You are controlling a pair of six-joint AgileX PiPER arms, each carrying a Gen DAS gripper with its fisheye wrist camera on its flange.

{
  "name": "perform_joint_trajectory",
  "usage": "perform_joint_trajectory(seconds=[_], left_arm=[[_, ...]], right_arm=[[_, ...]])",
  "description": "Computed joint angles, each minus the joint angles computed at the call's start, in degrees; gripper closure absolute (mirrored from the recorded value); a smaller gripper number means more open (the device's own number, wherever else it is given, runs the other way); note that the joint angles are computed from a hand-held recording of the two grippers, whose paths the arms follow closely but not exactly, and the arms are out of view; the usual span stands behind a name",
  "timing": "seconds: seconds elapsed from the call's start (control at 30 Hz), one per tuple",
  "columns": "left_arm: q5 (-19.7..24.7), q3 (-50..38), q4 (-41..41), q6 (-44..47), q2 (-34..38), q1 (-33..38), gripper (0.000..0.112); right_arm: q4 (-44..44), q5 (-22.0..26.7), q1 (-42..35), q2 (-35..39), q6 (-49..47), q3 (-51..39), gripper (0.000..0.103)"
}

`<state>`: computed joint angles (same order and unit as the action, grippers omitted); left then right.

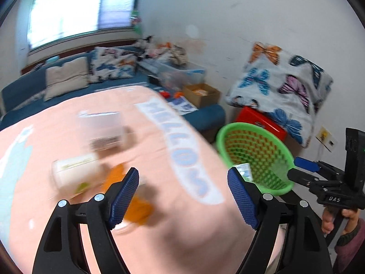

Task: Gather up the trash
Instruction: 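Grasp the orange peel on the bed with the left gripper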

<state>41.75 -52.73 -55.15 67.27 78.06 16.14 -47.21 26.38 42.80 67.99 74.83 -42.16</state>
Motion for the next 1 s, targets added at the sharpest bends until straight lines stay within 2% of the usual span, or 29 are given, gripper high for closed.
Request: perform_joint_trajectory(seconds=[0.13,0.33,0.43,0.73,1.0], left_arm=[[3.80,-0.36,-0.86,4.05,1.03,8.77,0.035],[7.92,-1.58,-1.26,6.63,5.17,14.29,0.035],[8.43,-2.31,-1.39,6.83,7.97,13.99,0.035],[5.84,-8.22,0.46,1.57,17.71,8.55,0.035],[6.06,-11.60,0.66,-0.38,21.91,7.20,0.035]], right_arm=[[-0.74,-0.65,3.30,6.20,-0.56,-5.55,0.026],[-0.71,-1.13,5.76,11.67,-1.51,-10.99,0.025],[-0.79,-0.40,6.82,13.27,-1.69,-12.46,0.025],[1.08,-1.24,6.04,14.61,-3.13,-12.00,0.025],[2.29,-2.62,4.80,15.52,-3.71,-11.19,0.025]])
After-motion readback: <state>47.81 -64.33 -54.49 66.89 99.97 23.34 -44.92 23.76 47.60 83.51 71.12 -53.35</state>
